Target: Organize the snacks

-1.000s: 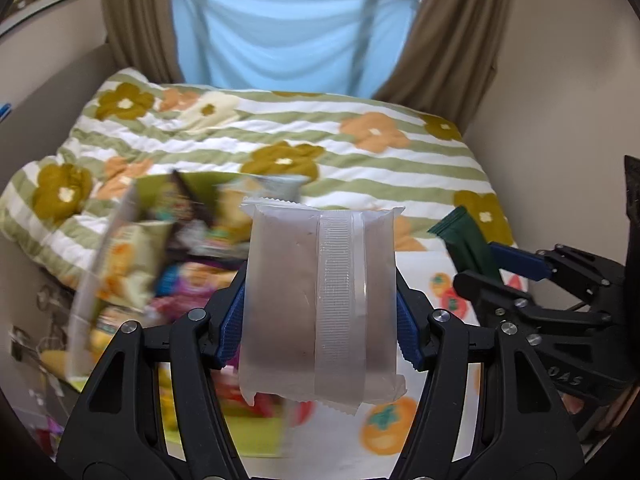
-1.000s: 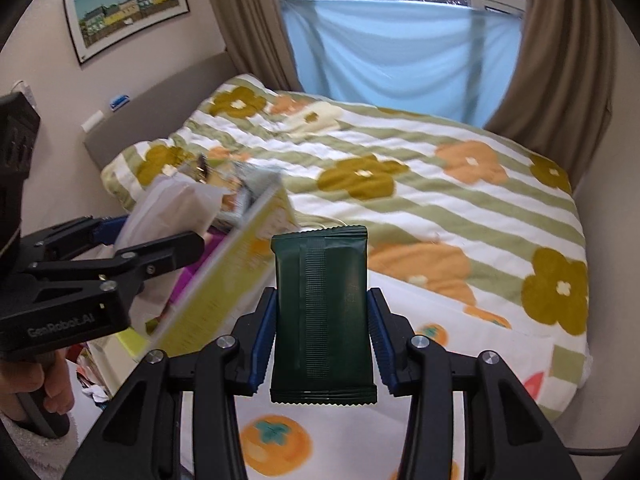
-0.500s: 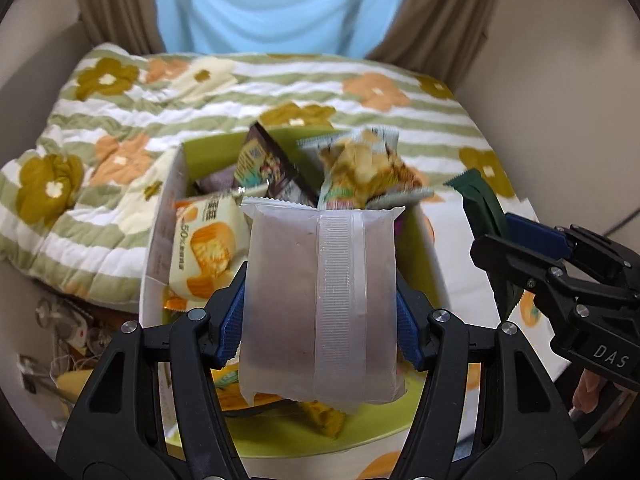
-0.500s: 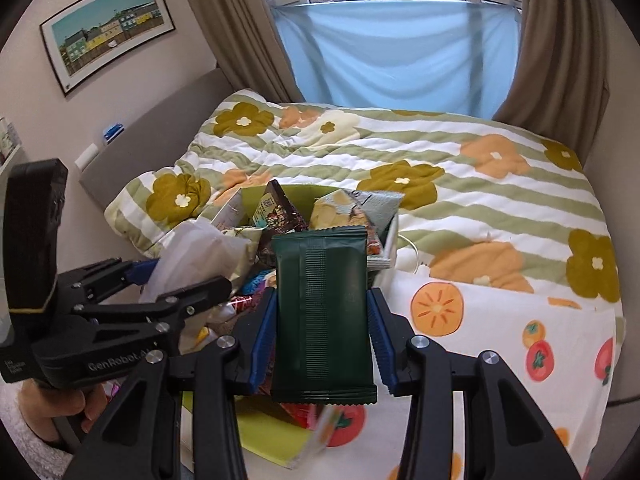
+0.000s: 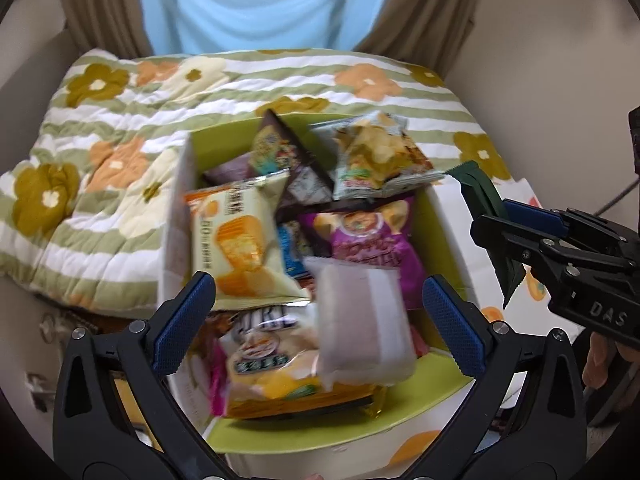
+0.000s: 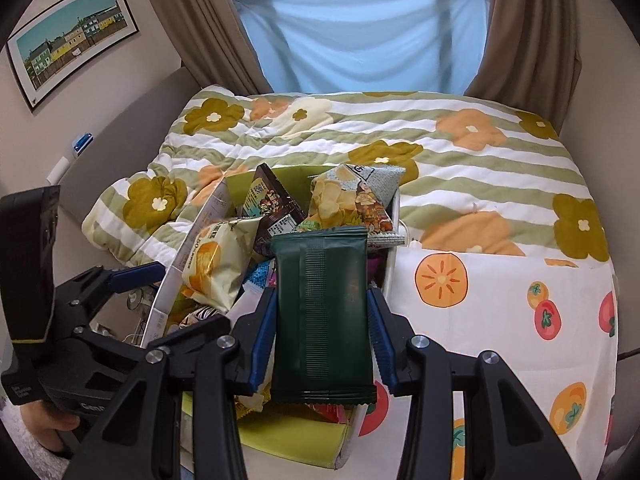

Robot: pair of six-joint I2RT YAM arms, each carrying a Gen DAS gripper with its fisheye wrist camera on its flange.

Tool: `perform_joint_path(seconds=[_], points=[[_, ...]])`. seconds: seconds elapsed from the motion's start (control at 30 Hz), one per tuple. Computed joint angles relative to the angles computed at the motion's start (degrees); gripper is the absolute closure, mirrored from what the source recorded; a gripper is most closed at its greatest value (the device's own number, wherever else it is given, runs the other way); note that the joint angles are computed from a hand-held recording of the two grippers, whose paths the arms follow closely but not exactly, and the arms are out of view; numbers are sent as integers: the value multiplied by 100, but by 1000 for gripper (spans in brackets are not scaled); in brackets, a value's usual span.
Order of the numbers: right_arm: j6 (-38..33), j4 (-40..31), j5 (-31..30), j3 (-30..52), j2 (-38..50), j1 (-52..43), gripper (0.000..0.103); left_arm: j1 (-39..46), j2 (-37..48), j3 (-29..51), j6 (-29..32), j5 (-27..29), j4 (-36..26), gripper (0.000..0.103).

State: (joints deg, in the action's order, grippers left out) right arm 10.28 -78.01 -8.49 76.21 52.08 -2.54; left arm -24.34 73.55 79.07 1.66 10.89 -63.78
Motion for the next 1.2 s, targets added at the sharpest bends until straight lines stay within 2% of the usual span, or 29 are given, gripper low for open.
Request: perform_joint_path(seconds=[0.27, 0.5, 0.57, 0.6, 0.67, 0.73, 0.97, 1.2], points=[[96, 372, -130, -61, 357, 466, 63, 516, -26, 147, 165, -76, -189, 1], [372, 833, -189, -45, 870, 1011, 63, 944, -172, -112, 471, -116, -215, 0], [465, 958, -286, -74, 987, 1020, 58, 1090, -245, -250, 592, -61, -224, 0], [510, 1006, -368, -102, 1002, 992, 49, 1156, -281, -318, 655, -43, -217, 1], [727, 1083, -327, -179, 865, 990, 23, 1301, -340, -443, 779, 22, -194, 1], [936, 1069, -173, -264, 675, 1052, 15, 1385, -436, -601, 848, 50, -138, 1], [1763, 733, 622, -497, 237, 1780, 15, 1410, -742, -887, 1104, 91, -101, 1], [2174, 303, 1038, -274, -190, 2236, 15, 1121, -1286, -704, 859, -101, -418, 1]])
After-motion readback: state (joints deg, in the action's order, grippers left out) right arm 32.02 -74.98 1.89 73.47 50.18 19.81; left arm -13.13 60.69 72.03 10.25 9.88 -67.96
